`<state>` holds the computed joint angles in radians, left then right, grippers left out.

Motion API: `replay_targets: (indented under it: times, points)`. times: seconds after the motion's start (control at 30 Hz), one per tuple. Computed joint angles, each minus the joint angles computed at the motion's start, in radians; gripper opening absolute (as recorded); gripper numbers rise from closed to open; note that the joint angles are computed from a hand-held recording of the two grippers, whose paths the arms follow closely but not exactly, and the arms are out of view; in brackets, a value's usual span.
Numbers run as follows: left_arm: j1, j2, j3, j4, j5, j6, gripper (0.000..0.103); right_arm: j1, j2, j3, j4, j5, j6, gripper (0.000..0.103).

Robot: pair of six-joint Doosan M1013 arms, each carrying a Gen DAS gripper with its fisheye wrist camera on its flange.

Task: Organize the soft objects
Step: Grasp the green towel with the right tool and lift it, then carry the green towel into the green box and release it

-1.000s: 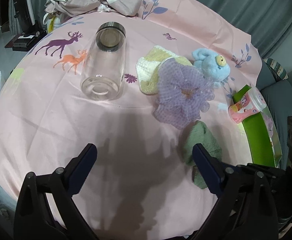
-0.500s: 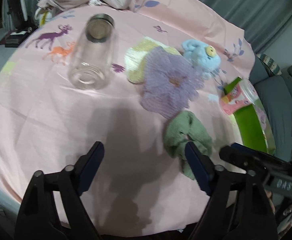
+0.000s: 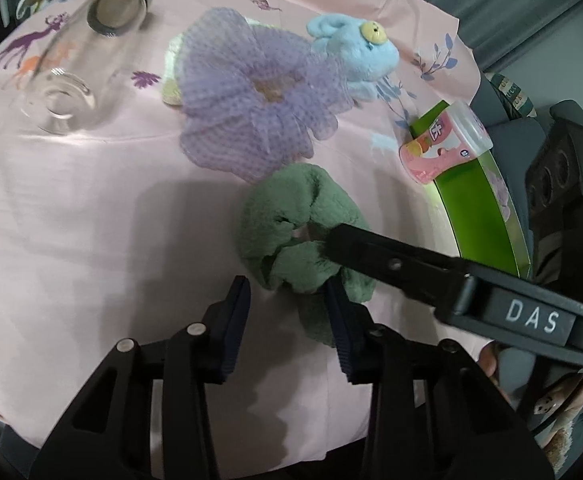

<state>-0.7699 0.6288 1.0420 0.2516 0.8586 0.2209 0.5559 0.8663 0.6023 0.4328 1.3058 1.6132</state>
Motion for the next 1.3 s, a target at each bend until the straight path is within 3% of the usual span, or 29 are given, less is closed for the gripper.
replay_targets:
  times: [0.1, 0.27, 0.6, 1.3]
  points:
    - [0.001, 0.006, -0.007, 0.002, -0.003, 0.012, 0.034, 0.002, 0.011, -0.011, 0.012, 0.016, -0.014, 0.059]
    - [0.001, 0.023, -0.035, 0.008, 0.023, 0.038, 0.031, 0.003, 0.02, -0.018, 0.043, 0.025, -0.054, 0.036]
    - [-0.01, 0.033, -0.06, 0.046, 0.031, 0.069, 0.024, -0.01, 0.0, 0.025, 0.123, -0.003, -0.09, 0.036]
    - [-0.064, 0.05, -0.186, 0.268, 0.095, 0.111, 0.024, -0.019, -0.151, 0.183, 0.149, -0.244, -0.206, 0.036]
